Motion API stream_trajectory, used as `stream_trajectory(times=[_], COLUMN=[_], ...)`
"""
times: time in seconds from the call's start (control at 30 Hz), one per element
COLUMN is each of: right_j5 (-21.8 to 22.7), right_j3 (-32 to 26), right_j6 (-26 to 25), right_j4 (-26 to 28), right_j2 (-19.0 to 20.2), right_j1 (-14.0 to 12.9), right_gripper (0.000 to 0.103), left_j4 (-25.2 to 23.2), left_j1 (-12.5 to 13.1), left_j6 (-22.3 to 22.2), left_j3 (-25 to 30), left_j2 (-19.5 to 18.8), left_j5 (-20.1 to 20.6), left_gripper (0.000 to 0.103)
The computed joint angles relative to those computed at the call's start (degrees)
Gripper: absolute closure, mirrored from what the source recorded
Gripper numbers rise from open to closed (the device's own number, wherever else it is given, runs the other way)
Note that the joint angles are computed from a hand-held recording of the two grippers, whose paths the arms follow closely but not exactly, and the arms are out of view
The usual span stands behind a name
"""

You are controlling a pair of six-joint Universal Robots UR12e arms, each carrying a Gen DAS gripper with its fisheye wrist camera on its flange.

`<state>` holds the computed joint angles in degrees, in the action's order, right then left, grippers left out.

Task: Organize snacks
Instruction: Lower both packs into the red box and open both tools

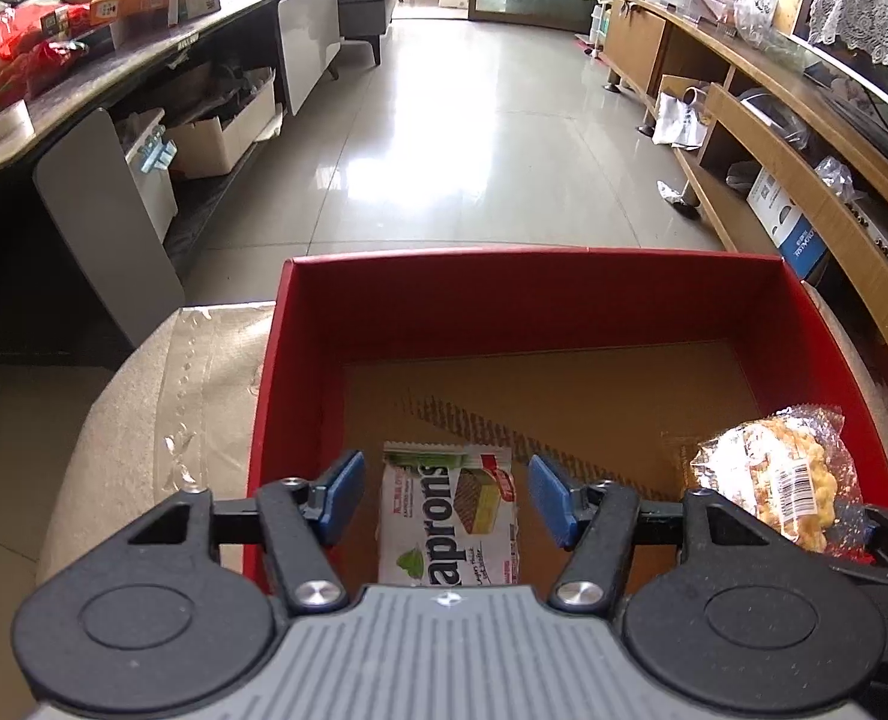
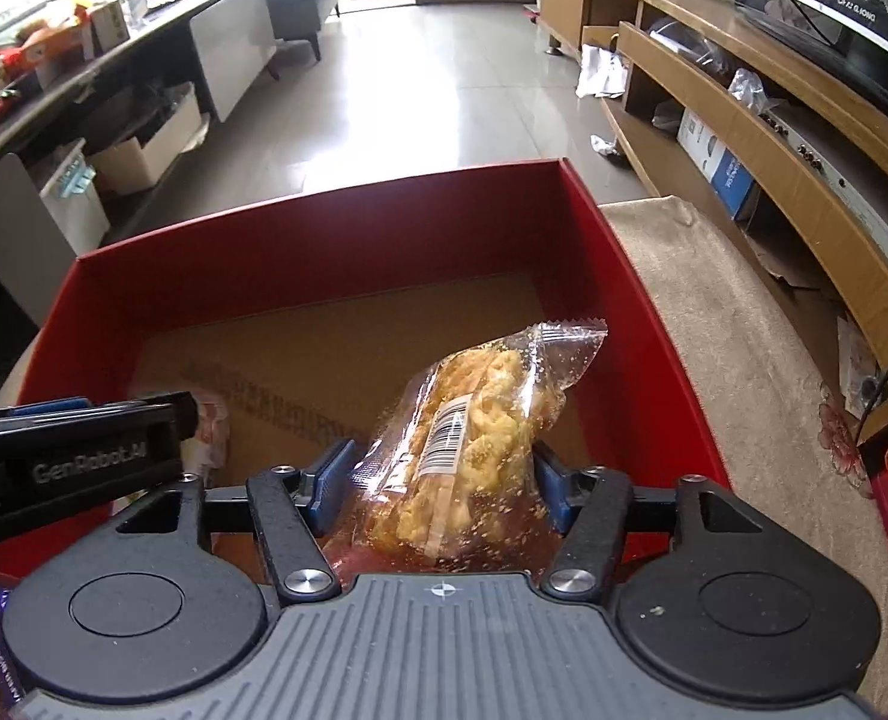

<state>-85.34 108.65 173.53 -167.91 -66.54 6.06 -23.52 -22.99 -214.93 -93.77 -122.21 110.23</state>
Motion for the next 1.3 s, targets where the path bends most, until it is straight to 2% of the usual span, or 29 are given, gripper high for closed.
stream_trajectory(times=[0.83, 1.07, 1.3], right_j5=[-1.6, -1.2, 1.2], right_j3=[1.5, 2.3, 3.1], right_j6=[0.8, 1.0, 4.3], right_j4=[-3.6, -5.1, -6.8], right_j2=[-1.2, -1.8, -2.7], right_j1=[0.0, -0.4, -1.6], right_gripper=[0.029, 0.027, 0.026], left_j4=[3.8, 5.0, 5.4], left_j1=[-0.5, -0.6, -1.0], left_j6=[0.1, 0.0, 1.2], left_j3=[-2.2, -3.2, -3.9], left_j2=[1.7, 2.7, 3.2], left_j5=[1.0, 0.7, 0.6], left_gripper=[0.032, 0.03, 0.03])
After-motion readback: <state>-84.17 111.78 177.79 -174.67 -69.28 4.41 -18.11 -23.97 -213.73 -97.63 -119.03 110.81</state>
